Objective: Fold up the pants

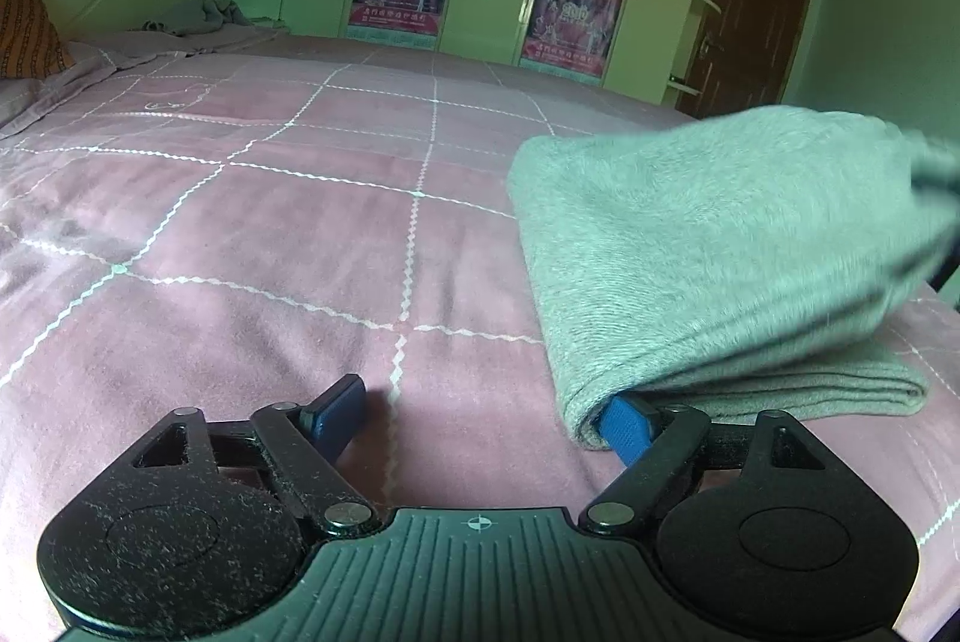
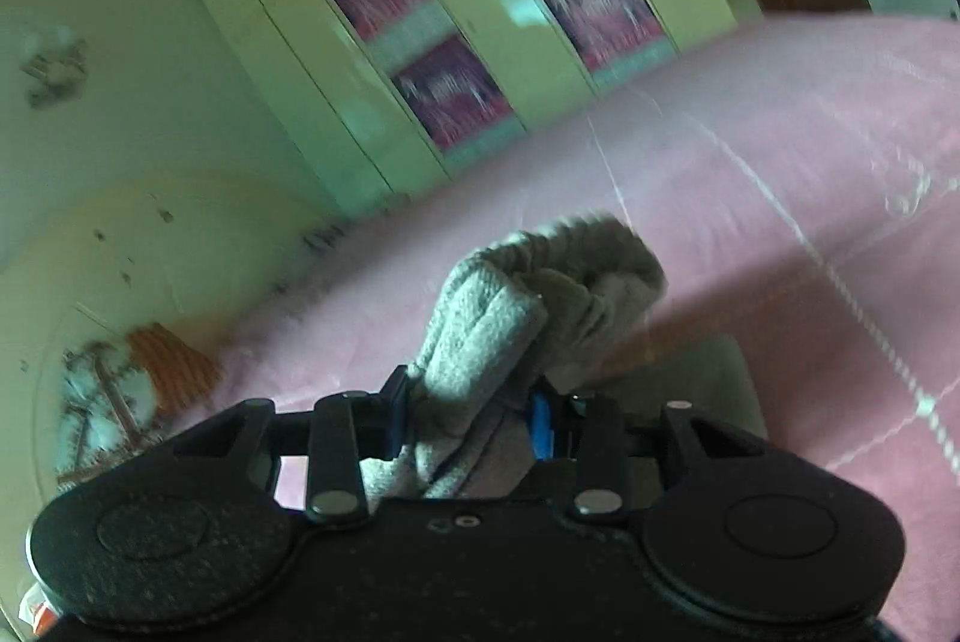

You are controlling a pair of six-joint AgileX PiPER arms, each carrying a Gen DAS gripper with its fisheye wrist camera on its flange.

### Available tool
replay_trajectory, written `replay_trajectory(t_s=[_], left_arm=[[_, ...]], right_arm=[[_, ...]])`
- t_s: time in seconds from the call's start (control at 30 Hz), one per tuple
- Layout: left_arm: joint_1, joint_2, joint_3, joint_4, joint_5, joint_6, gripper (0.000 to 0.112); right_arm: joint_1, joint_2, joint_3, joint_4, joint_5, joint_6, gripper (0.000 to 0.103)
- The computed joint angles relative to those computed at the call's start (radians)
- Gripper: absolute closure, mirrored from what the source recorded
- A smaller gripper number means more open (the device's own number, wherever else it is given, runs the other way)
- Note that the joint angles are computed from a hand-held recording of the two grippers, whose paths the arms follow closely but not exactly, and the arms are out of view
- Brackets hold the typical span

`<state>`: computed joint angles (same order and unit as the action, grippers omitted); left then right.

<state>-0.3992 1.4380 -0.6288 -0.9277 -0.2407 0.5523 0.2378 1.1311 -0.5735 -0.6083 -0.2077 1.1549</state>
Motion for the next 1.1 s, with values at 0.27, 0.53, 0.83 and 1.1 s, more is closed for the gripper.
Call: replay_trajectory(t_s=[0.27,0.53,0.83,1.1], left_arm=[[0.004,0.014,-0.003,0.021,-0.007,-0.019,0.029],[0.049,0.026,0.022,0.303,-0.027,-0.365,0.029],[0.03,0.048,0.012,0.243,-0.053,-0.29,0.027],[0.027,0.053,-0.015,0.108,-0.011,-0.12,0.025]], right_arm=[[-0.007,0.077,0.148,0.338,0.026,-0.117,0.066],[0.06,-0.056,0.157,0.513,-0.015,-0.428,0.066],[-0.139,0.095,0.182,-0.12,-0.111,0.214,0.065],[-0.164,0.124,0.204,-0.057,-0.153,0.191,0.063]])
